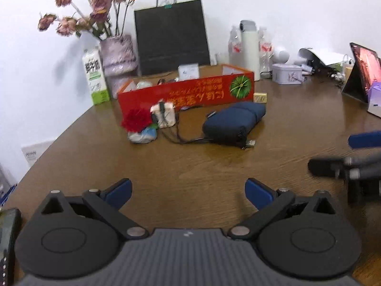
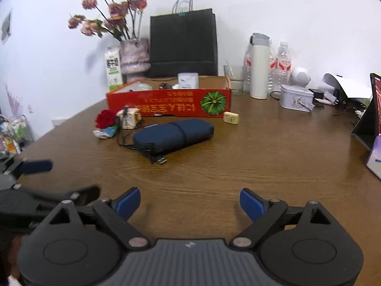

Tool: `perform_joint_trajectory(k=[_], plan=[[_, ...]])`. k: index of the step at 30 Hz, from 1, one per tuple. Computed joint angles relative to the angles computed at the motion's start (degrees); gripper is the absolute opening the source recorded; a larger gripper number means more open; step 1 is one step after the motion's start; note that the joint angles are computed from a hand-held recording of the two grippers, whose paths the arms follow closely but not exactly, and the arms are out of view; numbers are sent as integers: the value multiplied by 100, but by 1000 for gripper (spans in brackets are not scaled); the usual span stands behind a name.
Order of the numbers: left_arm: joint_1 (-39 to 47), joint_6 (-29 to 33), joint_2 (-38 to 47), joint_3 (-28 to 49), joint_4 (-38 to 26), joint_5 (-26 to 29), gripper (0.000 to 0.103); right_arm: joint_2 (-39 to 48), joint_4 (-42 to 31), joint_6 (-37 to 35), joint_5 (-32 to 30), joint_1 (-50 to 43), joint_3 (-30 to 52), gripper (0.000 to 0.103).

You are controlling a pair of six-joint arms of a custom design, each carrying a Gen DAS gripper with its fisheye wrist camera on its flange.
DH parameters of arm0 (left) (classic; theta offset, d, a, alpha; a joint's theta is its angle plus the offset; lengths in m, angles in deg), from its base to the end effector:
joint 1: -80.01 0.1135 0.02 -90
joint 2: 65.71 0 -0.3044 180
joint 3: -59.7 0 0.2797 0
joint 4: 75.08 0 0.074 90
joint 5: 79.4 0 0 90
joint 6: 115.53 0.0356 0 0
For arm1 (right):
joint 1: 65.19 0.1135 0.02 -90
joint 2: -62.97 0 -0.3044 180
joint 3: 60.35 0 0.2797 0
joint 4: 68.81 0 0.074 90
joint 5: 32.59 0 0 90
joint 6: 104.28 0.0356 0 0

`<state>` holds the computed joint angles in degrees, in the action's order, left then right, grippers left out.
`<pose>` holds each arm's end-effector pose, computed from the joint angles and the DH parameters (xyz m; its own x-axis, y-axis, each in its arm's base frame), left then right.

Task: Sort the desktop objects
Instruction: 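Move both open tools back over the table items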

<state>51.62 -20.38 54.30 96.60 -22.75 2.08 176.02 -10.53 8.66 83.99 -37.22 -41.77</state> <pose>0.2661 -0.1378 0.0435 -0.4162 0.3259 -0.8489 0.3972 0.9049 0.1526 0.1866 0.0810 0.0523 -0.5194 0.1188 -0.8462 0.1107 0.9913 0.0713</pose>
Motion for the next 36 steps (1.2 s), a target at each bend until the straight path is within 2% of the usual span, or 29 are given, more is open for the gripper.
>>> perform_joint_trajectory(k=[1, 2, 5, 8, 11, 22, 27, 29, 32, 36], plan=[[-16, 3, -65, 114, -360, -24, 103, 236, 260, -46, -69, 21, -18, 93], [-21, -4, -84, 141, -492, -29, 103, 353, 214, -86, -57, 38, 46, 93], [47, -164, -84, 101, -427, 56, 103, 264, -455, -29, 294, 223, 289, 93], [112, -230, -86, 97, -425, 146, 103, 403, -69, -187, 44, 182, 194, 93], [90, -283, -23, 9, -159, 80, 103, 515, 111, -180, 143, 244, 185, 93], [118, -236, -75, 66, -341, 262, 103, 366, -108, 196, -419, -234, 186, 93], [175, -355, -98, 74, -379, 308, 103, 199, -458, 217, -663, -402, 249, 94], [276, -370, -163, 171, -589, 475, 103, -14, -881, 124, -728, -457, 340, 94], [460, -502, -306, 475, -1012, 730, 103, -651, -2074, -145, -1029, -812, 709, 94], [765, -545, -225, 1193, -1273, 997, 103, -938, -2386, -802, -1361, -1564, 1228, 94]])
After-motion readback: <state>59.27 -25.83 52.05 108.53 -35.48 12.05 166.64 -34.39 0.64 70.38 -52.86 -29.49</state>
